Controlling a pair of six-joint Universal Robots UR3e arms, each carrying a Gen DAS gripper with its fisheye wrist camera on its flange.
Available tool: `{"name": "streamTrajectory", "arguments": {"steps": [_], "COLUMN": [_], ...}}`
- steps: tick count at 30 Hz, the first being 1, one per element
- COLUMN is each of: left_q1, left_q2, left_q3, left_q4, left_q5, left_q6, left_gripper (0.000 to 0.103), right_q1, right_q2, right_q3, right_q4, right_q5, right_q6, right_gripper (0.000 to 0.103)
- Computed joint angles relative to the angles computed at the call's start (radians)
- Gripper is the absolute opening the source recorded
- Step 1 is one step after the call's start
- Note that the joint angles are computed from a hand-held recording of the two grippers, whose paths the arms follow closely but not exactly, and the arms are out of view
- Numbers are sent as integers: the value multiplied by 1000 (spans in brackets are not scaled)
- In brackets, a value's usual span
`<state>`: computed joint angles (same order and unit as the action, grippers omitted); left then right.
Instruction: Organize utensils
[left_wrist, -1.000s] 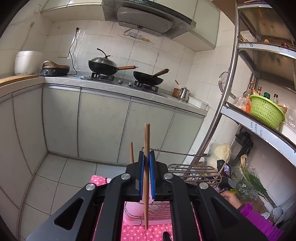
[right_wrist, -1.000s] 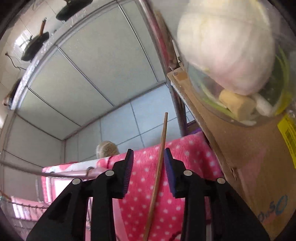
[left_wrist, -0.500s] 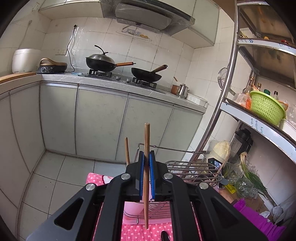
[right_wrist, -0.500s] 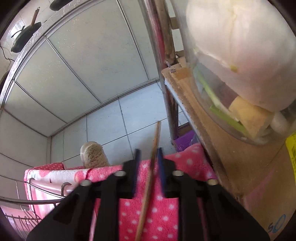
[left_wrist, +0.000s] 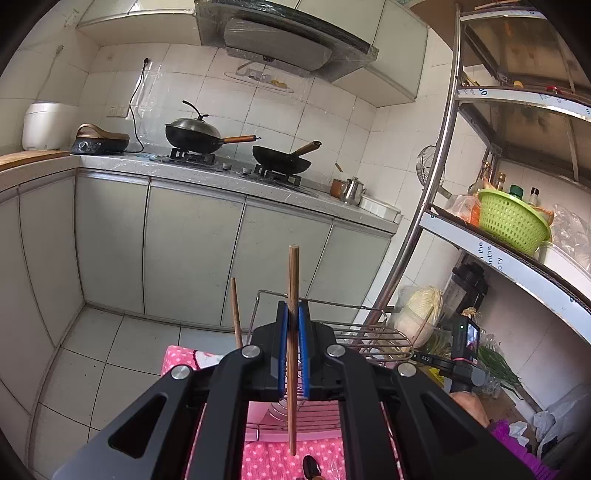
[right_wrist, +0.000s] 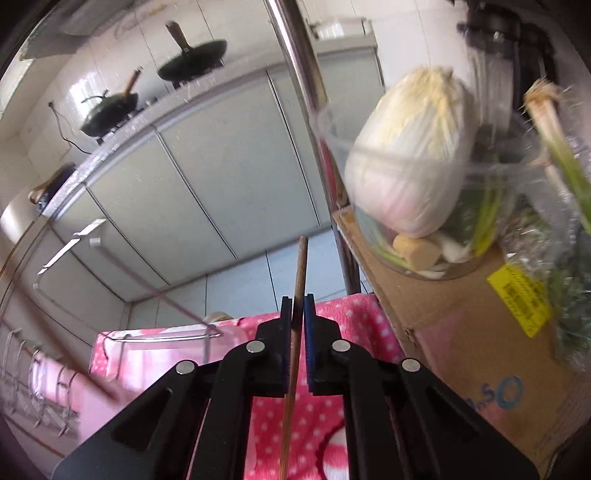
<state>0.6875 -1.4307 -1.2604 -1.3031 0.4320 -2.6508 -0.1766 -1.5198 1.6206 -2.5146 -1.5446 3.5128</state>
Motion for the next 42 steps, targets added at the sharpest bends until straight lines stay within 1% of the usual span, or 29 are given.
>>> {"name": "streamTrajectory", "arguments": {"steps": [3, 6, 10, 12, 15, 18, 21, 27, 30, 39, 40, 42], "left_q1": [41, 84, 149, 181, 219, 243, 266, 288, 289, 282, 278, 259], "left_q2": [43, 85, 128, 140, 149, 154, 151, 142, 148, 134, 127, 118], "left_q3": [1, 11, 60, 91, 131, 152, 181, 222, 211, 172, 172, 146], "left_q4": [-94, -212, -428, -533, -663, -728, -819, -928, -914, -726, -698, -572], "left_q5": [-41, -77, -120, -133, -135, -130, -133, -134, -137, -137, -137, -132], "left_q6": [64, 142, 281, 353, 440, 481, 540, 617, 612, 471, 447, 357], "left_gripper": [5, 5, 5, 5, 5, 5, 5, 5, 5, 5, 5, 5], "right_q1": [12, 28, 41, 65, 136, 219, 280, 345, 387, 489, 498, 519], "right_q2": [-127, -247, -358, -393, -410, -391, -373, -348, -322, -201, -185, -147], "right_q3": [55, 72, 48, 14, -55, -157, -246, -383, -448, -619, -640, -689], "right_q4": [21, 65, 136, 169, 209, 260, 310, 403, 434, 460, 465, 477], "right_q5": [-14, -31, -36, -54, -124, -214, -281, -330, -366, -443, -451, -469], "right_q6": [-9, -21, -34, -36, -43, -54, -55, -46, -40, -38, -39, -37], "right_gripper": [6, 6, 6, 6, 6, 6, 6, 6, 6, 6, 6, 6]}}
